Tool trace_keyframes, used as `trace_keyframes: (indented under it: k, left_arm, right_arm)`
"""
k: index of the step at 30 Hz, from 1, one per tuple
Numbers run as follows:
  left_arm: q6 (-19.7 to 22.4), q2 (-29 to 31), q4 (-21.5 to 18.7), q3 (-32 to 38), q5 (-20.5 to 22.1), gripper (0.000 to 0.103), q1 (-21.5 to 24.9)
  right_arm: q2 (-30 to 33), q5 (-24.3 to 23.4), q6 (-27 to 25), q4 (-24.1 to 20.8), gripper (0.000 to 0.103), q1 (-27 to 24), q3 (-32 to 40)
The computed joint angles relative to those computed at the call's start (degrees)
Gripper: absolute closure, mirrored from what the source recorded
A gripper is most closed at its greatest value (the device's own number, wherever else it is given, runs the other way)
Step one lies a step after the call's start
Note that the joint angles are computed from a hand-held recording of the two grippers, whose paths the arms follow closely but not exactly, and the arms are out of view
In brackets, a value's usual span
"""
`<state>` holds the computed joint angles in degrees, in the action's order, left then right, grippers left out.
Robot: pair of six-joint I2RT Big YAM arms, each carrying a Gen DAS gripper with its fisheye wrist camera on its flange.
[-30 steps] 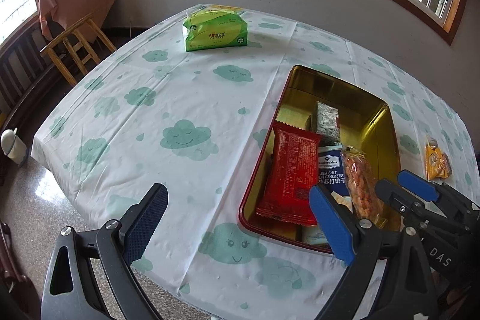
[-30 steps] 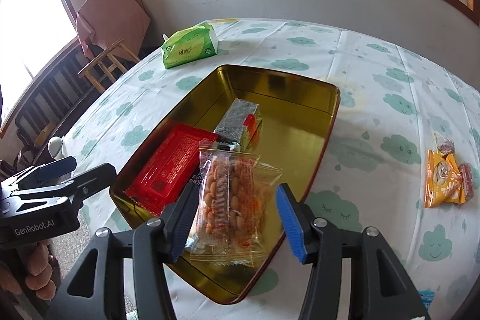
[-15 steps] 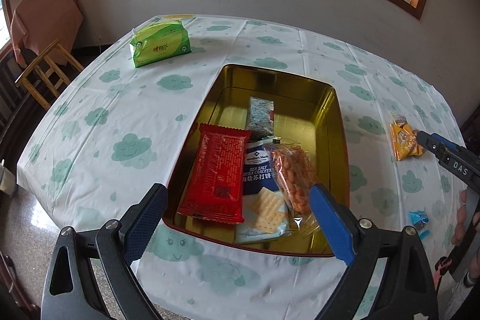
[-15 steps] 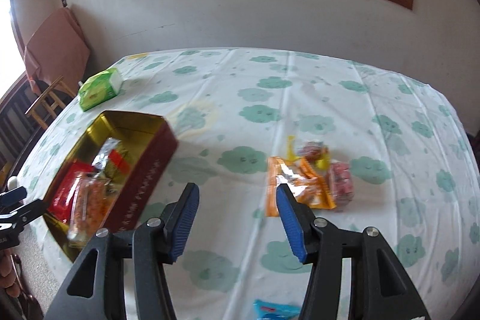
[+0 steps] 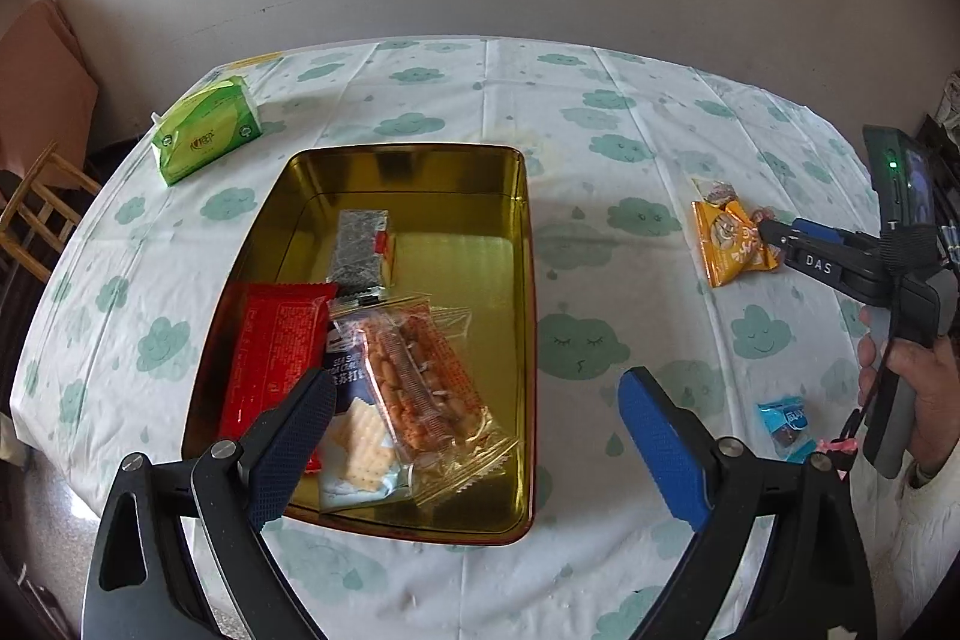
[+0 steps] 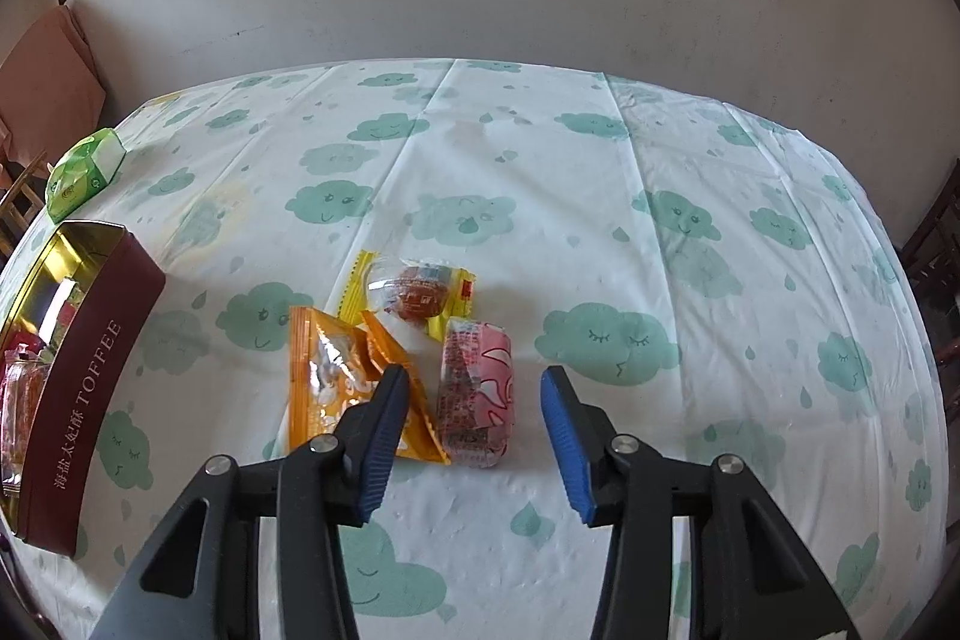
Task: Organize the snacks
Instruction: 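Grasp the pink-and-white wrapped pastry with the right tool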
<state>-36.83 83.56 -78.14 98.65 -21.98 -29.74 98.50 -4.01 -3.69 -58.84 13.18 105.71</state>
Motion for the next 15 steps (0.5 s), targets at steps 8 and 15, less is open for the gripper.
trace_keyframes:
  k: [8,15]
  left_arm:
    - [2.34,4.77,-0.26,4.35,1.89,0.009,-2.06]
    - [2.34,7.48,0.07,5.99,5.02,0.009,-3.72]
  right_arm:
    - [1.18,-2.73,-0.43,1.09,0.06,-1.39,-0.4]
    - [-0.11,-4.32,-1.9,3.03,0.079,-1.85,-3.13]
